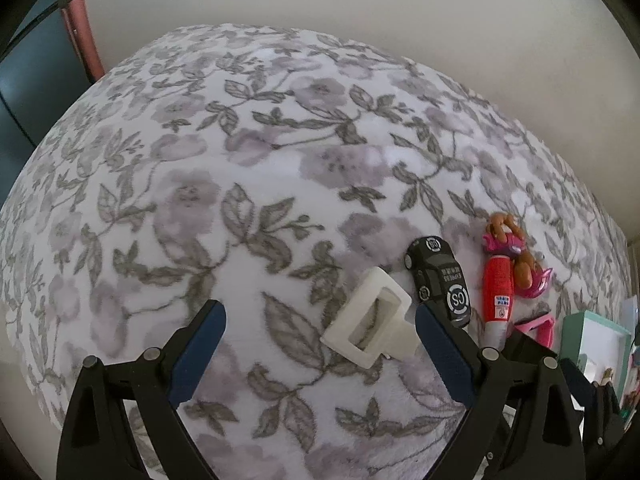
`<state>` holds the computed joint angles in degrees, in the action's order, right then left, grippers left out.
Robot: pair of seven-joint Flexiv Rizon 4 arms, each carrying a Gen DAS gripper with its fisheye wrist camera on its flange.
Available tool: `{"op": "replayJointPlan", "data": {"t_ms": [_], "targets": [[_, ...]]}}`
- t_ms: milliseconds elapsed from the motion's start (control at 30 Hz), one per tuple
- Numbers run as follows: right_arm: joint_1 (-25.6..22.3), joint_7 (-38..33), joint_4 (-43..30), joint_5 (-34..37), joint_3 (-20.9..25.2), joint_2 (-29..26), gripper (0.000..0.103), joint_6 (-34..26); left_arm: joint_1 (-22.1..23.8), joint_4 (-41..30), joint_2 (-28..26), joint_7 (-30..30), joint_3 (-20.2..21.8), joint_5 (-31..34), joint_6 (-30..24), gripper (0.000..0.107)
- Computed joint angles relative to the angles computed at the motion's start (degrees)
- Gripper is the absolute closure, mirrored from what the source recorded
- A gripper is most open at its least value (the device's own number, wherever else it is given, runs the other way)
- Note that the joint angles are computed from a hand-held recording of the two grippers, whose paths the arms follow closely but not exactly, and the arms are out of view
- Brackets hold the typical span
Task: Organize rigid objects
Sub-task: 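Grasp the white plug adapter with the left tool while the right tool grasps the black charger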
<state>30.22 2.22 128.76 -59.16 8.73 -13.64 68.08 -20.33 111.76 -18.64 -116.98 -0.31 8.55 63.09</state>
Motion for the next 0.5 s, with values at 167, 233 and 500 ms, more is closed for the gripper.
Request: {"op": "replayJointPlan", "data": {"t_ms": [167, 233, 500], "targets": [[0.5, -0.5, -0.9, 0.1, 0.0, -0.8, 0.000, -1.9, 0.4, -0.2, -1.0, 2.1, -1.1, -1.9, -0.6, 0.011], [0.5, -1.4, -1.1, 0.7, 0.2, -1.1, 0.000, -2.1, 0.3, -0.2, -1.1, 2.8, -1.3, -2.4, -0.6, 0.011], [0.7, -2.3, -1.2, 1.5, -0.2, -1.7, 0.000, -1.1, -0.7, -1.1, -1.5, 3.8, -0.7, -1.7, -1.4, 0.011]]}}
